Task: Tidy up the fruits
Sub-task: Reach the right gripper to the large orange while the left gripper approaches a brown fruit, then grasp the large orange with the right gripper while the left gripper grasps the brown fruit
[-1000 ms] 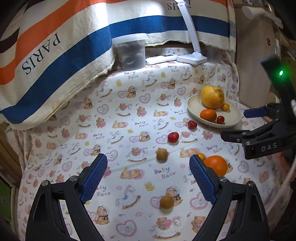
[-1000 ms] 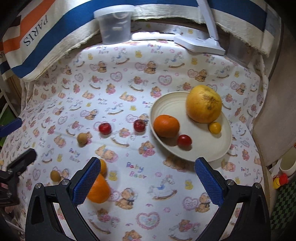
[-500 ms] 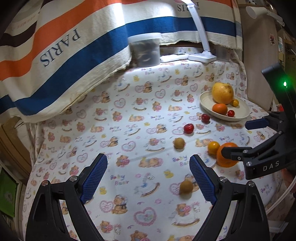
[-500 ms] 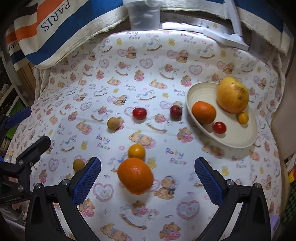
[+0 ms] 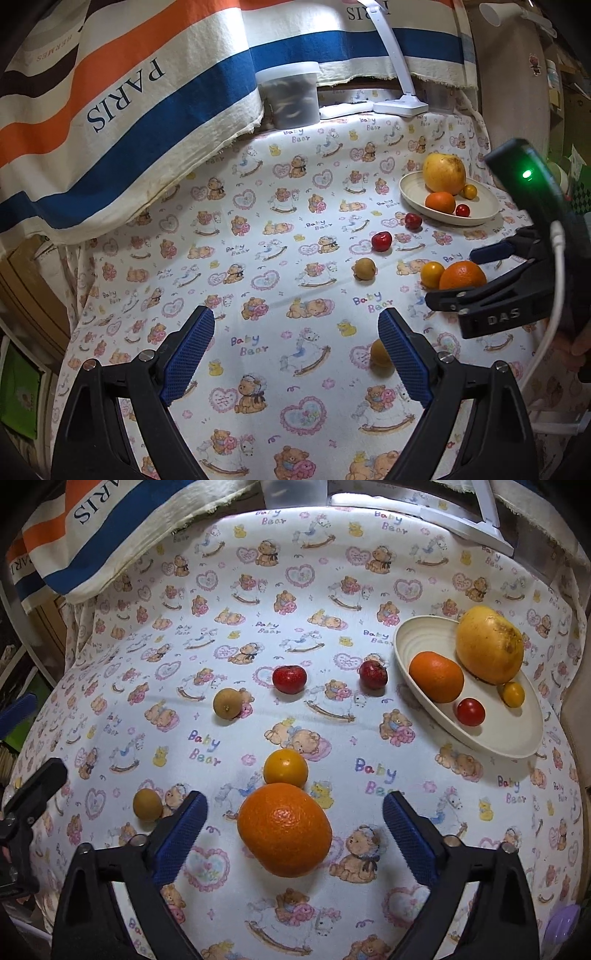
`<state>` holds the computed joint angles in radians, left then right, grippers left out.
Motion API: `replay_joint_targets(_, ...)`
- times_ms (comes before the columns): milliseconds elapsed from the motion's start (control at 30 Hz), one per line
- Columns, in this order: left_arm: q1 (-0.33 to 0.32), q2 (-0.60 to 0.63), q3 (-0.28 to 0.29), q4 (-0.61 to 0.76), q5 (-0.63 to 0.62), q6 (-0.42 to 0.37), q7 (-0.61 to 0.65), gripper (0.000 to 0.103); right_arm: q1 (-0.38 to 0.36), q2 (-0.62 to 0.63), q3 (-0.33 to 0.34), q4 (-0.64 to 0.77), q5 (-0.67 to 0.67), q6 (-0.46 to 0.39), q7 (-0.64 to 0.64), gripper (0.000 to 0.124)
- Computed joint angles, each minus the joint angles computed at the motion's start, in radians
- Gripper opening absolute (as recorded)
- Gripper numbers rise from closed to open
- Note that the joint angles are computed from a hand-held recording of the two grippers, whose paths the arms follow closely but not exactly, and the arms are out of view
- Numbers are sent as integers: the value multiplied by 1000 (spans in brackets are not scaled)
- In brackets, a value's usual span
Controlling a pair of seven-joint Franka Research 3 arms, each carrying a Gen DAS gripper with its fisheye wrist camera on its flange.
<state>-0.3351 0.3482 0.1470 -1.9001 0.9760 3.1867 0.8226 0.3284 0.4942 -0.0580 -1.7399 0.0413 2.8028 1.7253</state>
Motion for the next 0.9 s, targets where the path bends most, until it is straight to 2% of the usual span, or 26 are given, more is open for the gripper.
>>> replay_joint_targets(67, -31, 2, 38, 4, 32, 4, -34, 90, -16, 15, 20, 16, 23, -17, -18, 85)
replay_joint_targets(133, -21, 5, 26, 5, 34, -3, -29, 90, -15, 25, 20, 27, 29, -33, -17, 82)
replay_joint_targets(233, -30, 16, 36, 15, 64, -6, -51, 90, 7, 33, -3, 33, 2, -26, -2, 82)
replay_joint_targets(300, 30, 18, -35, 10, 13, -16, 14, 89, 29, 38, -29, 36, -27, -20, 22, 73)
replay_joint_targets(367, 65, 20, -79, 3, -39, -22, 67, 90, 52, 41, -57, 37, -64, -14, 52, 63)
replay_joint_targets(467, 40, 22, -55, 7, -52, -29, 77, 90, 29, 51, -28, 61, -65, -24, 9, 48)
replay_joint_targets(567, 64, 15, -87, 3, -92, -39, 123, 90, 28, 56, -25, 80, -63, -49, 13, 47)
replay_joint_targets(700, 83, 8, -111, -3, -149, -41, 167, 90, 14, 42, -9, 62, -44, -16, -9, 46)
replay_joint_targets(767, 125, 8, -162, -6, -211, -53, 223, 90, 13, 40, -9, 64, -40, -20, -14, 46)
replay_joint_targets(900, 248, 11, -323, -11, -395, -103, 407, 90, -5, 30, 9, 60, -7, -24, -28, 46)
